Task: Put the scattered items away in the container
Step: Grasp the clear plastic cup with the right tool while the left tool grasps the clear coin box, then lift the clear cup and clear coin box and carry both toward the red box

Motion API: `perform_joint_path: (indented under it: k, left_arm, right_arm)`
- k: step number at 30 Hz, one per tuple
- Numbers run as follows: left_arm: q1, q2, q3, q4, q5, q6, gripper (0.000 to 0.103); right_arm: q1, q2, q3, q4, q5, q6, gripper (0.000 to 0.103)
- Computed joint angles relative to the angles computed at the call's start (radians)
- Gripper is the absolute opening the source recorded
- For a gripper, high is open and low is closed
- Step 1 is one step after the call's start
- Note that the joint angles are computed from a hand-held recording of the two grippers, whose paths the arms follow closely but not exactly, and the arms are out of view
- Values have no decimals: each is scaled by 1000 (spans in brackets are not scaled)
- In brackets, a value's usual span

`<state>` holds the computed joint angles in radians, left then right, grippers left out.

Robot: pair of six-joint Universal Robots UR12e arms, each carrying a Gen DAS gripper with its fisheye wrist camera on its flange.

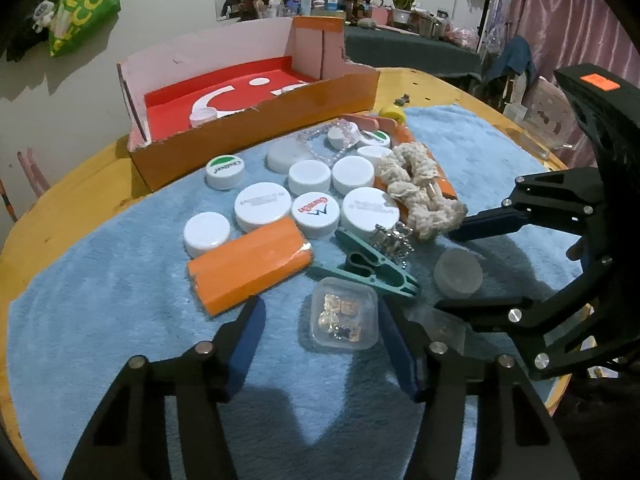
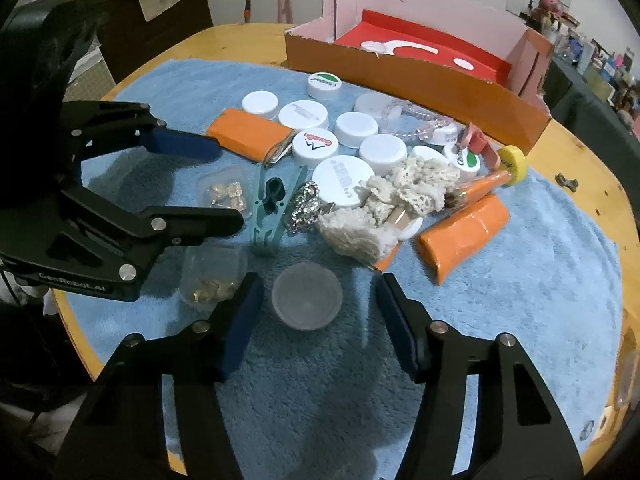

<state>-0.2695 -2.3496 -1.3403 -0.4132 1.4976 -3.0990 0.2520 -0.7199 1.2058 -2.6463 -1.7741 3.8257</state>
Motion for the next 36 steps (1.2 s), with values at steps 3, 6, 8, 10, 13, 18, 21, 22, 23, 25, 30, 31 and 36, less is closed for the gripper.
perform_joint_path:
  k: [3,6,8,10,13,18,21,22,23,25,30,31,36]
  left_arm:
    - [0,-2,1,-3,-5,-2,55]
    - [0,-1,0,-3,-9,0,50]
    - [1,0,-1,-2,-16,-1,45]
    - [3,1,-3,-4,-28,-6,42]
    - [6,3,-4,-5,-39,-15,37]
    - [8,5,-8,-4,-45,-29,35]
    - [8,5,-8,-3,-45,-31,35]
    - [9,6,-9,-2,-46,-33,35]
    - [9,6,-10,0,-45,-35,35]
    - [9,7,-9,2,-44,-39,35]
    - [11,10,-11,10,-41,-48,35]
    - [11,11,-12,11,-41,-48,35]
    - [11,15,-14,21,-36,-48,35]
  right_arm:
    - [0,-3,7,-5,2,4,51]
    - [1,-5,9,-2,-2,3,48]
    - [2,-7,10,1,-7,4,46]
    - [2,-8,12,1,-7,4,44]
    - [2,-10,14,3,-10,5,40]
    - [4,-11,12,14,-13,1,32]
    - [4,-12,12,15,-14,3,31]
    - [4,-12,13,15,-13,5,31]
    - [3,-12,14,13,-11,6,31]
    - [4,-12,13,15,-12,7,31]
    - [4,-16,15,11,-10,6,31]
    - [4,-16,15,11,-12,6,31]
    - [9,-24,16,11,-27,-4,31]
